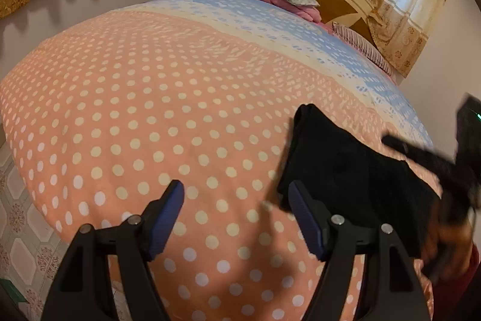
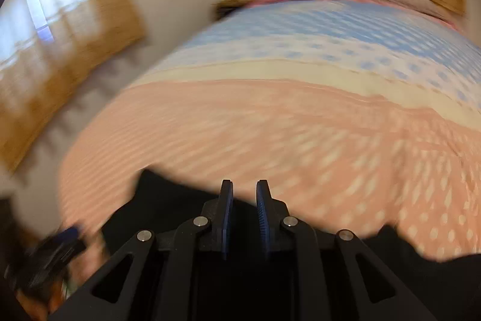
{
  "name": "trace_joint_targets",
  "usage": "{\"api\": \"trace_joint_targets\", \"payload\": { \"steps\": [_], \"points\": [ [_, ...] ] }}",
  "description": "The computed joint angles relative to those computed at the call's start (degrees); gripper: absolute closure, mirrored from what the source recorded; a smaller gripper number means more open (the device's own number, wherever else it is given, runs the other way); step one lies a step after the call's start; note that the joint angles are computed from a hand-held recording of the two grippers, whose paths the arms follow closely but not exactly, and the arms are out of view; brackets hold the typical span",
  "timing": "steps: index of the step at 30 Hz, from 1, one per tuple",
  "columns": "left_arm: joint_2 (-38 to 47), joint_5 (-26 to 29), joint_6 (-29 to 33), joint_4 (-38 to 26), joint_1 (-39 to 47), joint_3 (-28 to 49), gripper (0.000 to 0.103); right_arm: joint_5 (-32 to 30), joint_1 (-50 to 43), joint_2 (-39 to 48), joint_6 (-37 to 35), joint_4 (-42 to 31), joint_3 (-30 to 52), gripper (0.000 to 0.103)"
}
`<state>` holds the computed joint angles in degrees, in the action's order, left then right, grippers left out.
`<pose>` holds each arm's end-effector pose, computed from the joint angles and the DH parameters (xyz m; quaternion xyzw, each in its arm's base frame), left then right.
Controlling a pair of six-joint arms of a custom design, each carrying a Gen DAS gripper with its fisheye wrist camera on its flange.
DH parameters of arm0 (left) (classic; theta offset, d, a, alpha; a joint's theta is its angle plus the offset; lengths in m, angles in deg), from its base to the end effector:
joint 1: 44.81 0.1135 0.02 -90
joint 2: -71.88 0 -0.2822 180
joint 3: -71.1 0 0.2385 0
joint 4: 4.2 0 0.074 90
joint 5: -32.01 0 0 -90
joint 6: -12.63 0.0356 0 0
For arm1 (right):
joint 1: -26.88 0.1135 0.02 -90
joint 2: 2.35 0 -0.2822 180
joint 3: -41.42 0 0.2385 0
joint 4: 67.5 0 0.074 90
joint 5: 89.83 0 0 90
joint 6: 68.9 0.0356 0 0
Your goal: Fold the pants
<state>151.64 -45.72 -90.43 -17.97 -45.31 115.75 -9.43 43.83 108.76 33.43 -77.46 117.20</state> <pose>0.2364 -0.0096 0.1721 -0.0645 0.9295 -0.1406 0.3349 0.3742 0.1202 0.1613 -0.0689 0.9196 0.1707 0.3471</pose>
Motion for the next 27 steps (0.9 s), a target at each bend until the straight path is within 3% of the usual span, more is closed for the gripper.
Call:
{"api": "trace_joint_targets", "payload": {
  "steps": [3, 5, 6, 8, 12, 15, 18, 20, 22, 23, 25, 27],
  "points": [
    [0.3, 1.8, -0.4, 0.6, -0.5, -0.1, 0.028, -0.9, 4.2, -3.5, -4.9, -1.0, -5.0, 0.086],
    [-0.2, 2.2, -0.7, 1.3, -1.5, -0.4, 0.028, 8.4, 8.8, -0.2, -7.8, -4.8, -3.1, 0.086],
    [-0.6, 1.9, -1.0, 1.7, -2.6, -0.5, 0.028, 10.1, 9.1, 2.2, -7.2, -5.3, -2.2, 0.086],
    [-0.9, 2.2, -1.7, 2.6, -3.7, -0.8, 0.028, 5.5, 5.8, 3.6, -4.3, 0.4, -3.3, 0.086],
    [1.1, 2.5, -5.1, 4.8, -6.3, -0.3, 0.024, 6.5, 4.9, 1.6, 0.0, -0.5, -3.0, 0.084],
    [5.6, 3.0, -6.6, 6.8, -8.1, 0.7, 0.024, 1.1, 4.6, -7.0, 1.8, 7.6, -12.9, 0.082],
    [7.5, 0.0, -8.1, 9.7, -10.3, 1.1, 0.023, -4.4, 4.2, -15.0, 2.9, 13.4, -23.6, 0.082],
    [8.8, 0.3, -8.6, 10.0, -11.4, 2.4, 0.025, -2.9, 5.0, -17.7, 5.3, 16.4, -28.7, 0.082],
    [9.4, 1.1, -9.0, 10.7, -12.4, 2.8, 0.034, -2.0, 3.8, -18.7, 7.4, 19.1, -33.0, 0.082],
    [9.7, -1.3, -8.8, 10.5, -14.0, 3.2, 0.034, -1.7, 3.1, -19.7, 8.7, 19.5, -35.4, 0.082],
    [10.1, -4.8, -9.2, 11.1, -15.8, 3.0, 0.044, -2.8, 1.1, -20.2, 10.9, 19.5, -37.4, 0.082],
    [9.6, -5.6, -10.0, 12.1, -15.8, 1.9, 0.049, -5.2, -1.5, -19.9, 12.3, 21.2, -38.9, 0.082]
  ]
}}
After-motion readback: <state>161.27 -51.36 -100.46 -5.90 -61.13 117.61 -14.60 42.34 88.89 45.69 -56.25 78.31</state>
